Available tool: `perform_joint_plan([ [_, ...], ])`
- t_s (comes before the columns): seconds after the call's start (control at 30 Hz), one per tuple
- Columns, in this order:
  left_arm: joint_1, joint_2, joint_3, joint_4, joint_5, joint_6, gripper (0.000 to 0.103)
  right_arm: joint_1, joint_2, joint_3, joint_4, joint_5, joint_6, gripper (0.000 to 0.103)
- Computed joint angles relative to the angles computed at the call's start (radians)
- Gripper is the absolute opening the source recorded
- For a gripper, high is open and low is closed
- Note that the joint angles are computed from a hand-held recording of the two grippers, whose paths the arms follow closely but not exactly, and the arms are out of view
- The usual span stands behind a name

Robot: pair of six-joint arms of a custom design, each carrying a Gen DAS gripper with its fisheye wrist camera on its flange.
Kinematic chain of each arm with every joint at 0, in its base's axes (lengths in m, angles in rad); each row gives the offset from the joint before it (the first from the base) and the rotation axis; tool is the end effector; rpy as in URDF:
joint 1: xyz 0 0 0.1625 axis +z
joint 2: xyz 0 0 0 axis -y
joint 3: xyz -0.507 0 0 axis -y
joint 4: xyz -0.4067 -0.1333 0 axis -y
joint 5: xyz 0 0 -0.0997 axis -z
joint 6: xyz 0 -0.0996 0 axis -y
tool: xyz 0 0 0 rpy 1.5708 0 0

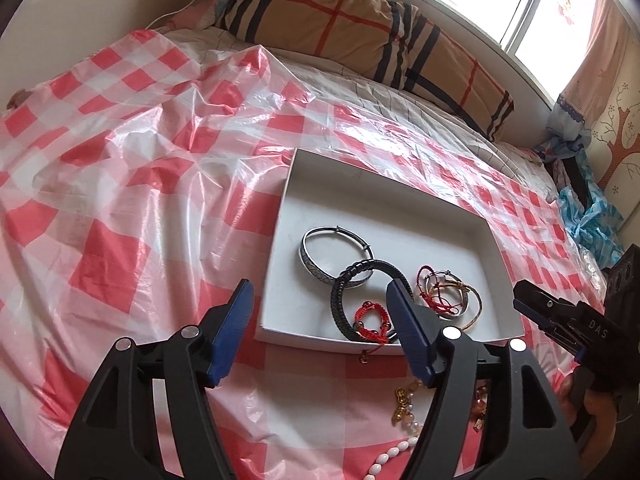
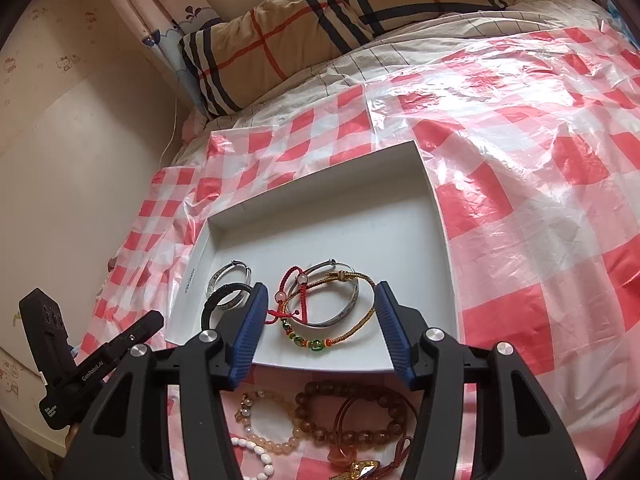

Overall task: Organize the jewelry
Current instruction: 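Open the right tool to release the red bracelet in the tray, then move both open tools back toward the bead bracelets beside the tray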

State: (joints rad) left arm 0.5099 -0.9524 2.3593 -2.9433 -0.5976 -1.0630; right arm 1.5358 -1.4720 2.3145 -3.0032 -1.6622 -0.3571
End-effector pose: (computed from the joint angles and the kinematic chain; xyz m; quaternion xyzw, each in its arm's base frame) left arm -0.2945 -0.4118 0.1149 0.0071 0.8838 -0.4009 0.2411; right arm 0.1081 -0.4628 0.3365 0.1402 -0.9456 0.2763 0.0994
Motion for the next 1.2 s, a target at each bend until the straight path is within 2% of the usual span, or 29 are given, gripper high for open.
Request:
perform_joint_plan([
  [0.1,-0.006,-0.017,0.01,0.036,0.012,-0.043,0.07,0.003,0.003,0.0,0.002,-0.011,0.005,0.059],
  [0.17,-0.002,-0.023,0.008,0.054,-0.01,-0.029,0.07,0.007,0.006,-0.003,0.012,-0.026,0.006,0.059],
  [0.23,-0.002,-0.026,-0.014,0.14,-0.029,-0.006,0.07,0.018,0.014,-0.002,0.006,-0.058,-0.004,0.059],
  [0.37,-0.028,-0.004,-0.055,0.3,-0.006,0.022,0.07,0.027,0.021,-0.002,0.014,-0.071,-0.019,0.061],
  [0.97,-0.039,0.011,-0.071,0.341,0.0,0.032,0.071,0.038,0.03,-0.001,0.029,-0.101,-0.031,0.064],
  [1.2,-0.048,0.02,-0.082,0.379,0.016,0.021,0.075,0.038,0.033,0.003,0.023,-0.11,-0.033,0.065],
])
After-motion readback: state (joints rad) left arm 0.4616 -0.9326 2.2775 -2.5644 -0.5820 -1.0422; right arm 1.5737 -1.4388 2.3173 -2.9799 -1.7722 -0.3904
